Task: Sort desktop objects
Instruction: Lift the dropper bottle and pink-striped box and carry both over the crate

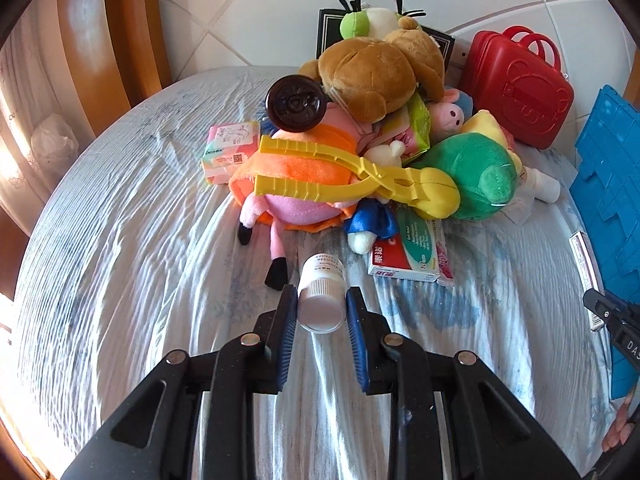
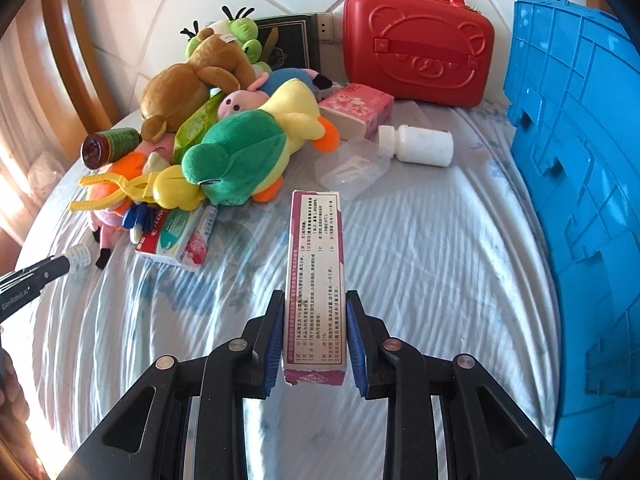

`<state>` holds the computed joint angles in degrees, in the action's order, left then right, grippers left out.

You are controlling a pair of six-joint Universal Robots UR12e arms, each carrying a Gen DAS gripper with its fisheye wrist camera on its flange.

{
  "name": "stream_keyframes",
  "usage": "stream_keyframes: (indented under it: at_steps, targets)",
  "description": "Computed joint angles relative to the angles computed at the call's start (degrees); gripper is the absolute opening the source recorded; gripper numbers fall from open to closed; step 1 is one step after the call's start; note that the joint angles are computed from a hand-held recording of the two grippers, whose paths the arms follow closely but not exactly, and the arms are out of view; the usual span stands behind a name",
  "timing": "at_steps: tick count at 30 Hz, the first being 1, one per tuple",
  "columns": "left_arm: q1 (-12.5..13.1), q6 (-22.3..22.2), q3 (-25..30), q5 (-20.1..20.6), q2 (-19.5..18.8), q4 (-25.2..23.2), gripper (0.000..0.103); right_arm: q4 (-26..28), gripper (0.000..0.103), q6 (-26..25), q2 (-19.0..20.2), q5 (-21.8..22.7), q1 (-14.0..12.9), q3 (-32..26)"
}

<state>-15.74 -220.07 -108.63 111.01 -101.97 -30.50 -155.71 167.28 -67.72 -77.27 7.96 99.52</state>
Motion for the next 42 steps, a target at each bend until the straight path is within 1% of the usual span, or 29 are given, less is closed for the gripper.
stream_keyframes:
  at_steps: [7, 11, 20, 26, 29, 37, 42]
  targets:
    - [-2.2, 3.3, 3.9, 2.9, -1.1, 2.6, 0.025, -2.4, 0.028, 0.3, -1.4, 0.3, -0.4, 0.3]
    - [-3.4, 5.0, 6.4, 3.5, -2.1, 3.9, 0.025, -4.0, 0.028, 0.6, -2.7, 0.6, -0.9, 0.7]
    - [-7.3, 12.0, 13.1, 7.3, -4.4, 8.2, 0.025, -9.8, 0.028, 1.9, -6.5, 1.4, -2.8, 2.3]
    - [-9.9, 15.9, 17.4, 8.3, -6.3, 11.3, 0.024, -14.5, 0.028, 3.5, -9.6, 0.9, -4.9, 3.9]
    - [-11.1, 17.8, 19.9, 8.1, -7.5, 12.6, 0.024, -16.6, 0.028, 4.0, -11.1, 0.5, -6.1, 4.8]
    - [-14.4, 23.2, 27.6, 6.3, -11.6, 16.4, 0.024, -22.8, 0.028, 5.4, -16.0, -0.4, -10.4, 8.0]
    - [-16.6, 26.3, 34.0, 4.7, -15.1, 16.8, 0.024, -24.8, 0.028, 6.7, -17.9, -2.0, -13.6, 9.1]
